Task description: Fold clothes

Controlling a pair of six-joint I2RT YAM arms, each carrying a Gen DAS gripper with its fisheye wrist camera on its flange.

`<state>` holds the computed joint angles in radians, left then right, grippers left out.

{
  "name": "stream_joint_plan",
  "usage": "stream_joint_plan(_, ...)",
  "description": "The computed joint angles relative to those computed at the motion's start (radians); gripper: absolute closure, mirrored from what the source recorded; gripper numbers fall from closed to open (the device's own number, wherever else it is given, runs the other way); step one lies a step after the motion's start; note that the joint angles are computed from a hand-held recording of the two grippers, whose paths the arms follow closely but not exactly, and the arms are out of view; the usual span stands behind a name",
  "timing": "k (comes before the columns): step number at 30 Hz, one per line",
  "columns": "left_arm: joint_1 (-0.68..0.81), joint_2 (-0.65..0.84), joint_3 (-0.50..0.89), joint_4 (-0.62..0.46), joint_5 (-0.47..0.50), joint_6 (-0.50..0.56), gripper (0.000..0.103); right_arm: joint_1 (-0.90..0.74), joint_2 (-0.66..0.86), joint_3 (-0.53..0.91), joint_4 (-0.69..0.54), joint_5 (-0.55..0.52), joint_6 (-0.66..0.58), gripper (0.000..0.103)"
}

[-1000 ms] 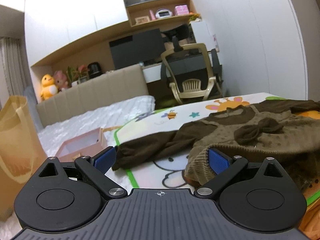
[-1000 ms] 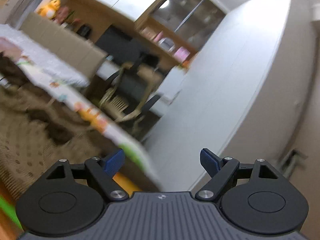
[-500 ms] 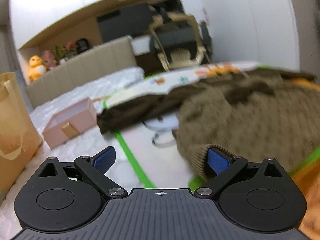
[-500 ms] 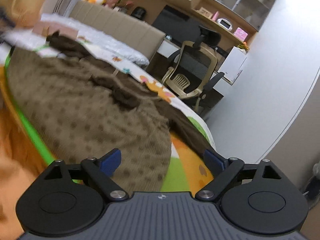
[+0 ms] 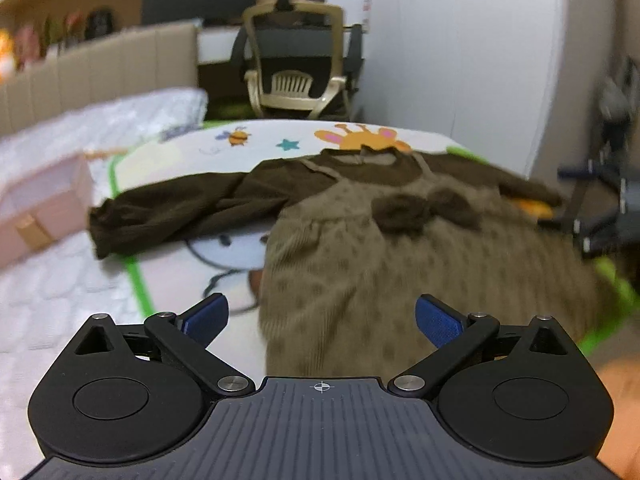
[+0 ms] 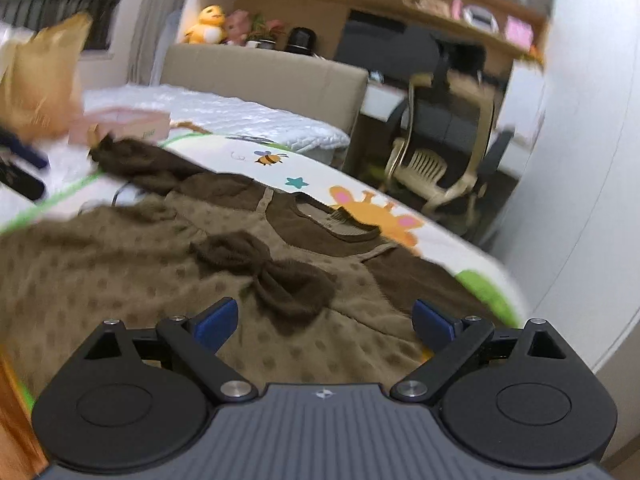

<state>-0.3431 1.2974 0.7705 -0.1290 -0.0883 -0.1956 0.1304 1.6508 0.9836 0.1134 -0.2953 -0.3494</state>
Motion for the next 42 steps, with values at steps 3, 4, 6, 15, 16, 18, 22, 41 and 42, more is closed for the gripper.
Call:
stream_joint_plan(3,0.095,0.176,0.128,0.054,0.137,-0.065,0.001,-0.024,0.144,0.185,-0.110,-0.043,0.126,0.003)
stream_joint_plan(4,0.112,0.226,0.164,0.070,0.154,-0.074,0.001,-0.033,0.185,0.236,-0.140,-0.054,0.161,0.003)
stream_joint_plan(6,0.139,0.326,0.236,0.108,0.162,-0.103,0.001,-0.044,0.233,0.277,-0.147,-0.041,0.200,0.003)
stream_joint_plan(15,0.288,0.609,0.438,0.161,0.077,-0.662,0.001,-0.090,0.299,0.273,-0.037,0.016,0.286,0.002)
stream_joint_plan(16,0.285,0.623,0.452,0.160,0.029,-0.694,0.002,-0.095,0.301,0.273,-0.029,0.015,0.289,0.001)
stream_joint_plan(18,0.281,0.651,0.477,0.159,-0.049,-0.746,0.003,-0.103,0.305,0.272,-0.016,0.012,0.296,0.000)
stream_joint_plan(22,0.278,0.681,0.491,0.179,-0.167,-0.837,0.008,-0.117,0.319,0.249,0.039,0.001,0.328,0.000)
stream_joint_plan(41,0.134,0.696,0.598,0.373,-0.245,-0.169,0.090,-0.125,0.354,0.256,0.060,-0.043,0.381,0.000)
stream_joint_plan(42,0.105,0.690,0.596,0.406,-0.218,-0.117,0.089,-0.124,0.356,0.261,0.052,-0.043,0.381,0.000)
